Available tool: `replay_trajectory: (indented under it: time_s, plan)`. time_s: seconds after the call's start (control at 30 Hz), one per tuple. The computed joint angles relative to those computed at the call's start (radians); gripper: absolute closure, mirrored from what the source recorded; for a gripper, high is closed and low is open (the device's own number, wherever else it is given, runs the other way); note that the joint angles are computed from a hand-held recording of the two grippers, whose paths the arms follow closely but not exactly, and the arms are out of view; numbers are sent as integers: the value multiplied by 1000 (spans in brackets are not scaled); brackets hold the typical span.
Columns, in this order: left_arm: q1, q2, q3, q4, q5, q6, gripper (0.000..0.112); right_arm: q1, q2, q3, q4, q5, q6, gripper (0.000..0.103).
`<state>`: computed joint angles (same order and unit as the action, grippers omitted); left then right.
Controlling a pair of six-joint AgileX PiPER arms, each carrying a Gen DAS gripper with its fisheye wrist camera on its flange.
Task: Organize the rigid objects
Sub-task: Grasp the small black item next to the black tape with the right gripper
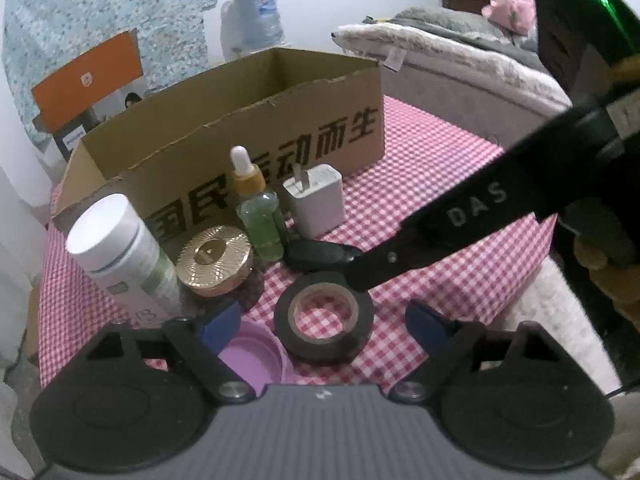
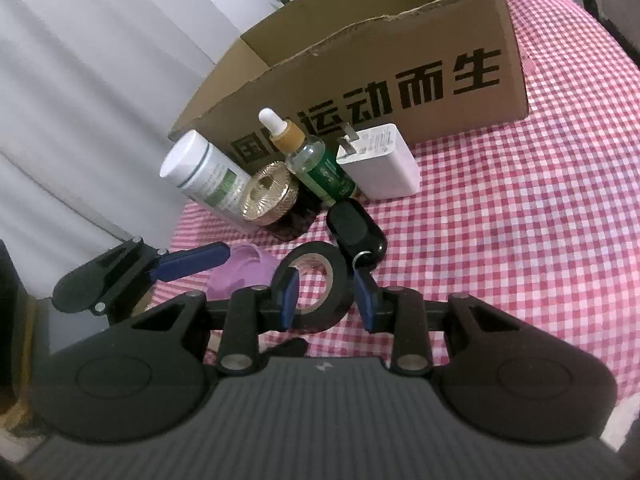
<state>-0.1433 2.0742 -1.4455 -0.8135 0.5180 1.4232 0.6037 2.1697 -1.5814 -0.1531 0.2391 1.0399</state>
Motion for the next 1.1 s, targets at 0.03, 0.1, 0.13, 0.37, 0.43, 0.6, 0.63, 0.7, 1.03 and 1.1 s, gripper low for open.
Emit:
replay_trajectory:
  time_s: [0.03, 0.1, 0.13, 0.37, 0.43, 0.6, 0.63, 0.7, 1.03, 1.1]
  plan:
    - [-4, 4, 3, -2, -11, 9, 24, 3, 12, -18, -19, 14, 12, 73]
    - [-7, 10, 7, -13, -12, 23, 26, 3, 30, -47, -51, 34, 37, 73]
    - [-8, 15, 5, -22, -7, 28, 27, 1, 28, -53, -69, 48, 48, 73]
    - [-34, 59, -38, -78, -5, 62, 40, -13, 106, -210, -162, 174, 42, 74]
    - [-43, 82, -70, -63, 8, 38, 43, -24, 144, -283, -101, 219, -52, 74]
    - [-59, 130, -135, -11, 27, -31, 48, -37, 246, -481, 1, 355, -242, 74]
    - [-62, 136, -139, -11, 23, -30, 49, -38, 268, -524, 6, 384, -265, 74]
    - [-65, 141, -138, -25, 11, -10, 49, -41, 299, -585, 23, 419, -313, 74]
    - [-67, 154, -153, -45, 18, 11, 51, -58, 254, -481, 43, 366, -307, 80]
    - [-72, 158, -164, -33, 25, -7, 52, -61, 213, -401, 25, 327, -265, 80]
